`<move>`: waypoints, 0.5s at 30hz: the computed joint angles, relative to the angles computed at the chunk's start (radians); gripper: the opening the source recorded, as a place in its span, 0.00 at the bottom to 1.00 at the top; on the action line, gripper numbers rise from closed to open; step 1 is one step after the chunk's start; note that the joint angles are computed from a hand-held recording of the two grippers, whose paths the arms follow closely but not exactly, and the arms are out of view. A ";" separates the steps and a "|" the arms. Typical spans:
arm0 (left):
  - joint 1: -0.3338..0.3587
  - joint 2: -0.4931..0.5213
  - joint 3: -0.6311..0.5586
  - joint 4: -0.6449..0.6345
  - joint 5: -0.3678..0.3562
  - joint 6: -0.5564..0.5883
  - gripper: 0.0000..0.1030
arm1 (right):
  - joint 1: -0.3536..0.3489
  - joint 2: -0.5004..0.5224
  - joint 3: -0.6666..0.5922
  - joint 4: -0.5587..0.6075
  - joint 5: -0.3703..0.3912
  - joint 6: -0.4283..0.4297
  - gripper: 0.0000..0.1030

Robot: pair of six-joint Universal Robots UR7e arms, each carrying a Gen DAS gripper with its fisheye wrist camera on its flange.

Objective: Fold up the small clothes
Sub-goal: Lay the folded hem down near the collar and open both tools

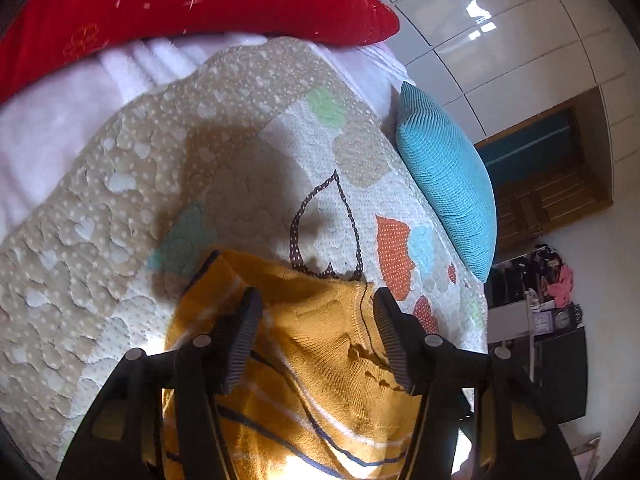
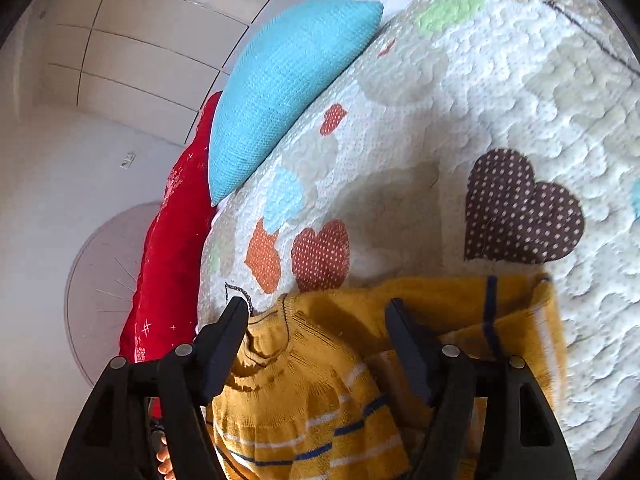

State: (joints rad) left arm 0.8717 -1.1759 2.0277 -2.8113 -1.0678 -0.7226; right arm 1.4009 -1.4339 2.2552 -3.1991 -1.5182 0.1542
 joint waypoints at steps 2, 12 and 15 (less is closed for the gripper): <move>-0.027 -0.021 0.006 0.038 0.056 0.010 0.62 | 0.023 -0.037 0.014 0.007 -0.059 -0.036 0.74; -0.183 -0.208 0.174 0.322 0.194 -0.104 0.70 | 0.155 -0.228 0.213 0.020 -0.357 -0.254 0.65; -0.255 -0.253 0.239 0.439 0.230 -0.147 0.70 | 0.210 -0.219 0.262 0.020 -0.429 -0.318 0.43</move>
